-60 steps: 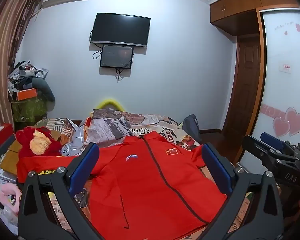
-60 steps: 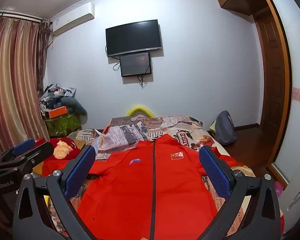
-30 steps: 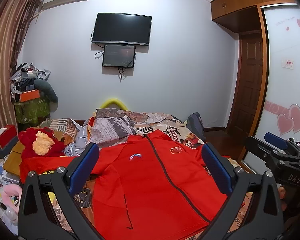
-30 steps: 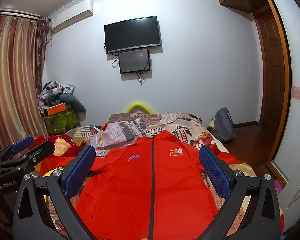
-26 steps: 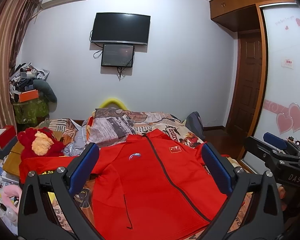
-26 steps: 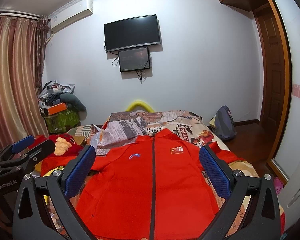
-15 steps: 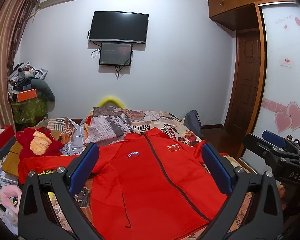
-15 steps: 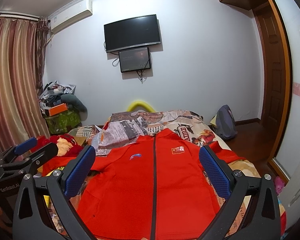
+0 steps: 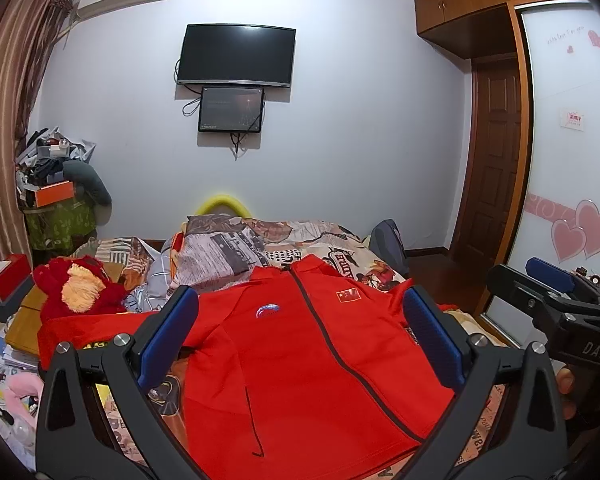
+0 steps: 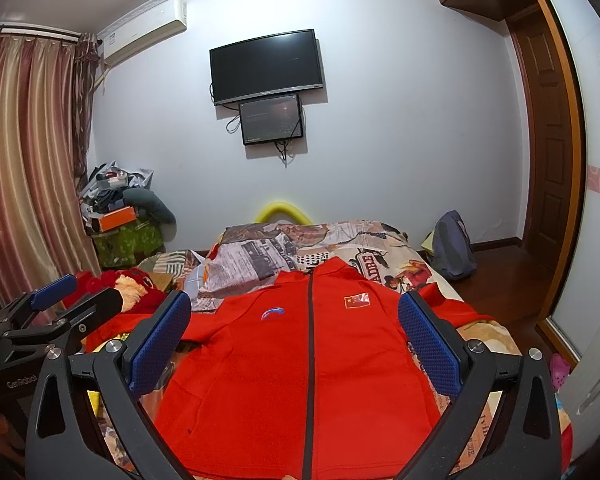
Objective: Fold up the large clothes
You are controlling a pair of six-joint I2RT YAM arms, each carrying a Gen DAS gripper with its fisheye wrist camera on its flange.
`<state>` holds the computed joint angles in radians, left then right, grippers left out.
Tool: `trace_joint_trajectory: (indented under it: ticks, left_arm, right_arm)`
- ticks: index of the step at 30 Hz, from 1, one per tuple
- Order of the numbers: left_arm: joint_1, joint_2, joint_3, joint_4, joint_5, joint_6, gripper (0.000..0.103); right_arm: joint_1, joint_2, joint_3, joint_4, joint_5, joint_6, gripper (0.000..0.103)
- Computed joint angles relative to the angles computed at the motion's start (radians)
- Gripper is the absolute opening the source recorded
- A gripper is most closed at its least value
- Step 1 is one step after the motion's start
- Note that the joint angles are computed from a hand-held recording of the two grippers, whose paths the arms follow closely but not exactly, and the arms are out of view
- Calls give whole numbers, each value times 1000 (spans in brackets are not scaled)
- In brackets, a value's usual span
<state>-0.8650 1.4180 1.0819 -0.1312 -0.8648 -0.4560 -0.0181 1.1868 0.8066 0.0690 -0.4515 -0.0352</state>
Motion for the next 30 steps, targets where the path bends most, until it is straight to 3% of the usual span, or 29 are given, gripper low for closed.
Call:
trace_joint_trajectory:
  ticks: [30]
  left_arm:
    - [-3, 22, 39, -33, -25, 5, 103]
  right_arm:
    - [2, 35, 28, -10, 6, -4, 103]
